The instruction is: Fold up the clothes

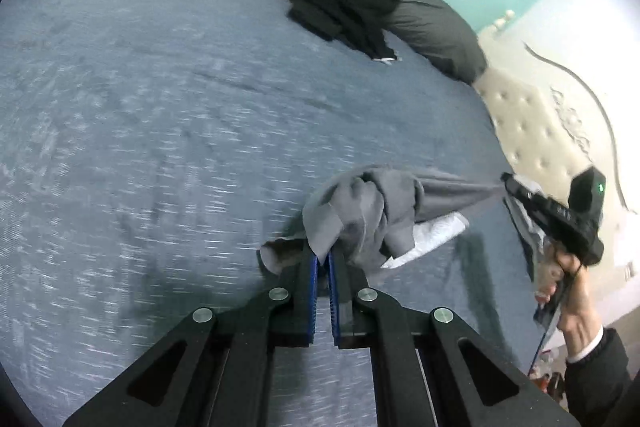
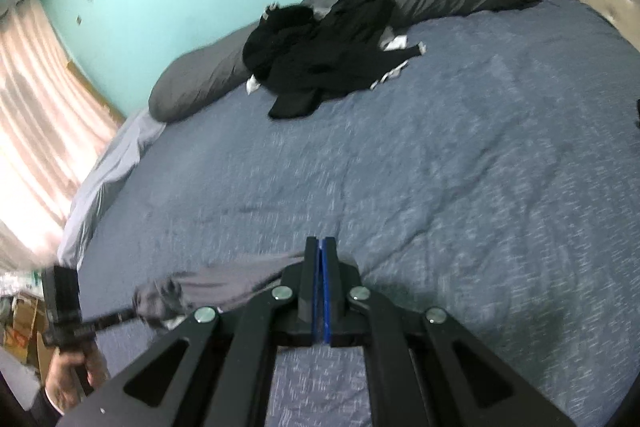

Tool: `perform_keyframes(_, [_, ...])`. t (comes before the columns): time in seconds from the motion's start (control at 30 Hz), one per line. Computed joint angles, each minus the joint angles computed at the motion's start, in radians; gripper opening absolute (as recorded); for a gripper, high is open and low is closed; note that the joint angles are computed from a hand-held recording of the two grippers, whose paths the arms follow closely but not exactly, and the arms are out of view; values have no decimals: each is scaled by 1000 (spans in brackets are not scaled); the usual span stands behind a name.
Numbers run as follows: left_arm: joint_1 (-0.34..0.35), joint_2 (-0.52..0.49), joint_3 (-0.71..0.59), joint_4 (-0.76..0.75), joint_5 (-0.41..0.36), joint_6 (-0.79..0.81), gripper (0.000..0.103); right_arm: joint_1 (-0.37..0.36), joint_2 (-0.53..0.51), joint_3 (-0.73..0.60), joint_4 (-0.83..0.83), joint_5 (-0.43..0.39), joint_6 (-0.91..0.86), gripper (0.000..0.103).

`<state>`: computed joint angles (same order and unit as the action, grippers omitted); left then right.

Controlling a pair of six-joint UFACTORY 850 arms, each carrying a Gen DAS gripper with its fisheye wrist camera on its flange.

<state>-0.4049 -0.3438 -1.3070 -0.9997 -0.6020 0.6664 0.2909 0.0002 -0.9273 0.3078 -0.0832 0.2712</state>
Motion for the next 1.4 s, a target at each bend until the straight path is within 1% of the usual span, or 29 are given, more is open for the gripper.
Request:
perform_keyframes(0.07, [-9, -16, -15, 97, 12, -67, 5, 11, -18, -4, 52, -12, -55, 1])
perform_keyframes(0.1, [-15, -26, -22, 150, 11, -105, 5, 15, -27, -4, 26, -18, -30, 1])
perform_keyframes(0.2, [-16, -49, -26, 187, -7, -148, 5, 29, -65, -8, -11, -45, 1, 1])
perform_keyframes(0.3, [-10, -52, -19, 176, 0, -148, 6, 42, -86, -2, -89, -44, 86, 1])
perform_keyframes(0.43, [-7, -40, -13, 125, 22, -88, 6, 37, -82, 20, -164, -18, 181, 1])
perform_keyframes(0.57, [-29, -38, -42, 129, 37, -49, 4, 30, -53, 36, -294, 7, 315, 1])
perform_keyframes(0.63, [-40, -30, -50, 141, 50, -41, 4, 31, -37, 34, -259, 3, 265, 1])
perform_keyframes(0.7, [-42, -18, -51, 144, 57, -28, 4, 37, -14, 31, -280, -3, 267, 1])
perform_keyframes(0.77, [-43, -3, -53, 146, 61, -25, 4, 43, 15, 32, -362, -9, 337, 1])
perform_keyframes(0.8, [-39, 10, -45, 137, 60, -14, 4, 44, 28, 33, -359, -11, 336, 1])
perform_keyframes(0.83, [-35, 22, -42, 131, 60, -7, 4, 47, 43, 33, -396, -15, 377, 1])
perform_keyframes(0.97, [-10, 76, -18, 114, 45, 15, 4, 51, 103, 22, -331, -53, 317, 1])
perform_keyframes(1.03, [7, 101, -13, 120, 17, 18, 4, 51, 124, 12, -295, -78, 281, 1])
perform_keyframes(1.1, [16, 113, -15, 155, -12, 3, 4, 51, 141, 0, -265, -106, 251, 1])
perform_keyframes(1.13, [13, 109, -22, 196, -19, -24, 4, 51, 142, -8, -249, -124, 234, 1])
perform_keyframes(1.2, [12, 95, -27, 235, -34, -51, 4, 50, 113, -31, -203, -176, 182, 1])
perform_keyframes(1.27, [9, 63, -39, 266, -51, -80, 4, 45, 68, -42, -100, -209, 98, 1])
perform_keyframes(1.3, [5, 46, -44, 284, -57, -94, 4, 43, 45, -48, -61, -221, 66, 1])
perform_keyframes(1.4, [-9, -1, -64, 342, -54, -136, 4, 43, -30, -62, 9, -218, 0, 1])
